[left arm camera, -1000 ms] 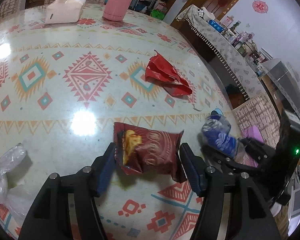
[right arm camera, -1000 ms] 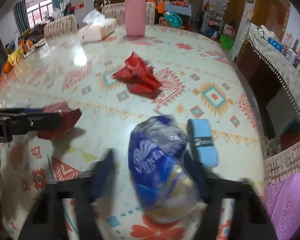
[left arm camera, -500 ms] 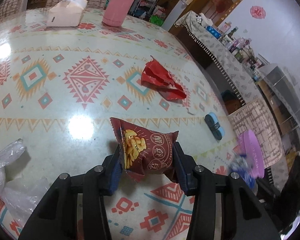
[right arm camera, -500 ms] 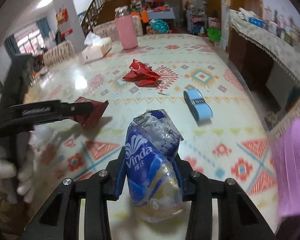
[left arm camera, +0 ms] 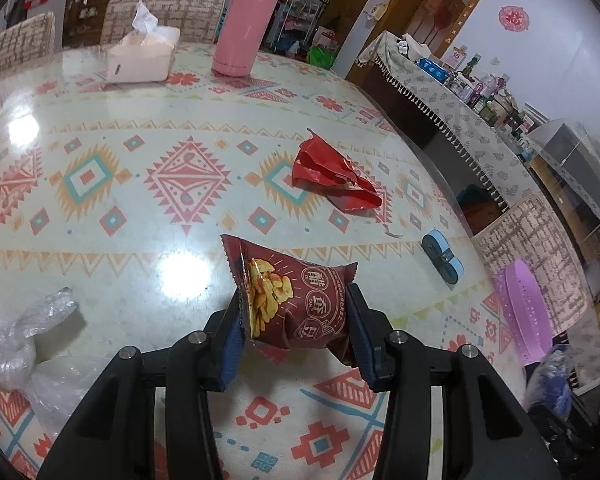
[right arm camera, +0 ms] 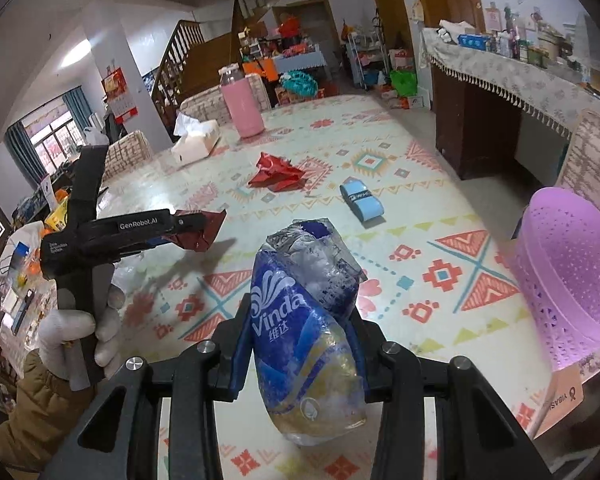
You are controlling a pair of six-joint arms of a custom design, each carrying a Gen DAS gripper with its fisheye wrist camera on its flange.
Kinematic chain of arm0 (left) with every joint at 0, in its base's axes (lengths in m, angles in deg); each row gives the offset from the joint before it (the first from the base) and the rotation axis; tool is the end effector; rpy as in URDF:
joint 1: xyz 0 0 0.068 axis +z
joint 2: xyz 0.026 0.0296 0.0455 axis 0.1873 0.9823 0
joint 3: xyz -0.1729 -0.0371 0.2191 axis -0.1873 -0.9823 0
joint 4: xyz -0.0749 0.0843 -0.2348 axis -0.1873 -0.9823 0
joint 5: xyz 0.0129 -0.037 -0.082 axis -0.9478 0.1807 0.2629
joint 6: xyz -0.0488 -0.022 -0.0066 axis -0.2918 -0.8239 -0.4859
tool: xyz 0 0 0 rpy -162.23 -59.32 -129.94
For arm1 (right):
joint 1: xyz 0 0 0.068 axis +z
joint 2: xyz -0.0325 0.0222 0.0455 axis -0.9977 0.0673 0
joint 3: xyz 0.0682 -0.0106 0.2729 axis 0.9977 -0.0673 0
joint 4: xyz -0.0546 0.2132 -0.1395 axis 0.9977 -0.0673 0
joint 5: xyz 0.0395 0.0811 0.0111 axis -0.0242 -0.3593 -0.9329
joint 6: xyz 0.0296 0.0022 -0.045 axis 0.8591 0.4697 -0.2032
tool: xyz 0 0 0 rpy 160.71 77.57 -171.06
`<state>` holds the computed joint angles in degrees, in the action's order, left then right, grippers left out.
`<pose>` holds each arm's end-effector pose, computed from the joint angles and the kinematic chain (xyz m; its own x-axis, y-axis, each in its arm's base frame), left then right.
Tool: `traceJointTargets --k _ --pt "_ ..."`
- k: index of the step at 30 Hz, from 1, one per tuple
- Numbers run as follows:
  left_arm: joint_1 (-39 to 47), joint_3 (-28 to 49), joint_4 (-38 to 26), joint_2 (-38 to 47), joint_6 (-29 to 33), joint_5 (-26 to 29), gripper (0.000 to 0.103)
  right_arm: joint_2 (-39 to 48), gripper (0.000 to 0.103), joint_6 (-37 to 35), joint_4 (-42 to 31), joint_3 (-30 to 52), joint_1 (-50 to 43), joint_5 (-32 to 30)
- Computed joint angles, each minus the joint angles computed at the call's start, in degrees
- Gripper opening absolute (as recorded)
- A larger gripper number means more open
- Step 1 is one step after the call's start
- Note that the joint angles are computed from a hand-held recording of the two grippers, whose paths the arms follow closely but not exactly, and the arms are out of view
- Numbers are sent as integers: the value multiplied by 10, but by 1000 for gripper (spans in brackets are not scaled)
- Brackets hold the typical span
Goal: Collect trash
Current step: 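Carry both bags to the pink wastebasket and open both tools over it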
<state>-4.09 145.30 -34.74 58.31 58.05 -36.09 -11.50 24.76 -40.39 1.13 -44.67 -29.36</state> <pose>0.3971 -0.1204 0.1805 -0.8039 0.1445 -0.5770 0.4113 0.8358 -0.3637 0.2081 0.1629 0.2095 -0.6605 0.2856 -0.6943 0.1522 0.9566 0.2487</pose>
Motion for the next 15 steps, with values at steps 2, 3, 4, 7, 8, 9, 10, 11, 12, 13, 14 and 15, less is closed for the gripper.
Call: traceJointTargets --k 2,3,4,7,8,9,10,11,12,13,14,15 --pt "-1 -3 5 -2 1 -6 45 -7 44 6 -2 -4 5 6" --pt "-2 -4 6 -3 1 -8 45 -13 44 10 -5 -7 9 10" --pt "-2 -5 8 -4 1 -10 45 -18 44 12 -6 -10 11 13" --pt "-3 -9 11 -7 1 -12 45 -42 44 23 -21 -24 24 41" --pt "-4 -12 14 -10 2 -15 45 -53 44 29 -29 -29 29 51" --pt "-6 -14 16 -13 4 -20 45 -63 44 33 -33 -36 32 57" --pt "-7 -15 16 -15 5 -23 45 -77 44 38 -36 -45 34 61" --pt "-9 -15 15 -17 6 -29 45 -89 44 42 -38 -53 35 64" --pt "-13 -15 12 -23 5 -42 45 -103 44 45 -40 -63 34 64" --pt "-16 -17 9 -31 3 -50 45 -114 44 47 -40 -70 32 64" --pt "-17 -24 8 -42 2 -47 45 -127 44 49 -39 -80 31 65" --pt "-17 -32 6 -56 2 -38 45 -137 44 50 -40 -86 29 64"
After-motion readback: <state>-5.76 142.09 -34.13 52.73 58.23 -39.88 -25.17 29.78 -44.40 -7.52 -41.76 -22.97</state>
